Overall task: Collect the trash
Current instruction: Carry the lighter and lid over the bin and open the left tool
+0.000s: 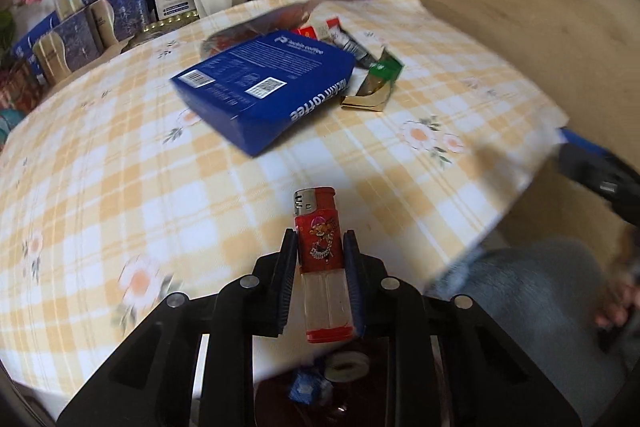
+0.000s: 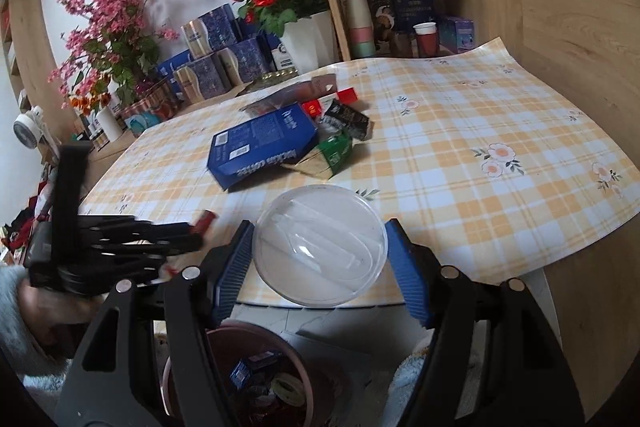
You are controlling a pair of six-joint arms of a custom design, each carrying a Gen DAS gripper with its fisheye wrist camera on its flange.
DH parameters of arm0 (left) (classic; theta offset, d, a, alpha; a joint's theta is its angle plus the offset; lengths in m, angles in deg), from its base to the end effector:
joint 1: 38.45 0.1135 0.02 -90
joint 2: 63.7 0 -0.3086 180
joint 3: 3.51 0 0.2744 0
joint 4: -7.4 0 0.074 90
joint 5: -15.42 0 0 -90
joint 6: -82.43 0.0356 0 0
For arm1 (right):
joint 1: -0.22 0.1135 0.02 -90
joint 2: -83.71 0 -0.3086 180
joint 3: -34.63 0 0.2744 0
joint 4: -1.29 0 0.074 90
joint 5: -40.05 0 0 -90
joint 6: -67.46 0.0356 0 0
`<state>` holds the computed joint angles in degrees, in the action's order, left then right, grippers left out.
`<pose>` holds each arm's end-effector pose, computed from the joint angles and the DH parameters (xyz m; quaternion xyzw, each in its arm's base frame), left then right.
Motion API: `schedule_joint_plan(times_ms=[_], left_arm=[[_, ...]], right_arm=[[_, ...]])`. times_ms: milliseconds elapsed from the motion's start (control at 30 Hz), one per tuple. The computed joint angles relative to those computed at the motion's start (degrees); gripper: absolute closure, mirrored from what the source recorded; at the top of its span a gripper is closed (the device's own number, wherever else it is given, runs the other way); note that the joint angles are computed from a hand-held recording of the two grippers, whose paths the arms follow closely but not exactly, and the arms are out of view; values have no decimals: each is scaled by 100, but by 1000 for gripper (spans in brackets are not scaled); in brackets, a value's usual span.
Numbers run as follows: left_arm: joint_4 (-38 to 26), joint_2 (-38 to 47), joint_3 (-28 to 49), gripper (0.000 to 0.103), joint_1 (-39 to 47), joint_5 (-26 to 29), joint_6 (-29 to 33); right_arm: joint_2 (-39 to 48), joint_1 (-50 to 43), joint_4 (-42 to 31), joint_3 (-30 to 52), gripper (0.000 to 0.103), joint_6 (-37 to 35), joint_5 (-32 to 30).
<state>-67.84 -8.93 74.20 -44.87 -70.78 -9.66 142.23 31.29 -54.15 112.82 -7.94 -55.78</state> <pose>0.1604 -0.0204 0.3859 0.0464 0.9448 -0.0552 0.3197 0.1746 0.1094 0.4051 -0.1503 0.8765 0.2184 0.4019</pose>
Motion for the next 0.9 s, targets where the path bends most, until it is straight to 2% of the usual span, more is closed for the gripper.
schedule_joint_plan(times_ms=[133, 267, 333, 400, 500, 600, 667, 767, 900], left_arm=[[-873, -687, 107, 80, 1040, 1117, 713], [-1842, -1096, 77, 80, 1818, 1958, 1631], [-2162, -1242, -86, 80, 1989, 2145, 1994], [-2302, -1397, -337, 80, 1796, 2070, 2034], [-2234, -1530, -794, 80, 1052, 1813, 1577], [-1919, -1521, -1360, 80, -201, 1217, 689], [-1756, -1396, -1619, 80, -778, 853, 341], [-1592, -1143, -2029, 80, -843, 892, 438], [-1510, -660, -2518, 80, -258, 1238, 971]], right_arm=[[-48, 306, -145, 60, 36, 83, 166], [-74, 653, -215, 191, 36, 197, 387], [-79, 860, -261, 264, 36, 209, 541], [-70, 1055, -315, 314, 36, 226, 662], [-42, 1257, -390, 372, 36, 227, 794], [-29, 1321, -430, 372, 36, 232, 810], [-11, 1298, -438, 349, 36, 229, 779], [19, 1221, -412, 293, 36, 165, 736], [90, 986, -324, 197, 36, 66, 639]])
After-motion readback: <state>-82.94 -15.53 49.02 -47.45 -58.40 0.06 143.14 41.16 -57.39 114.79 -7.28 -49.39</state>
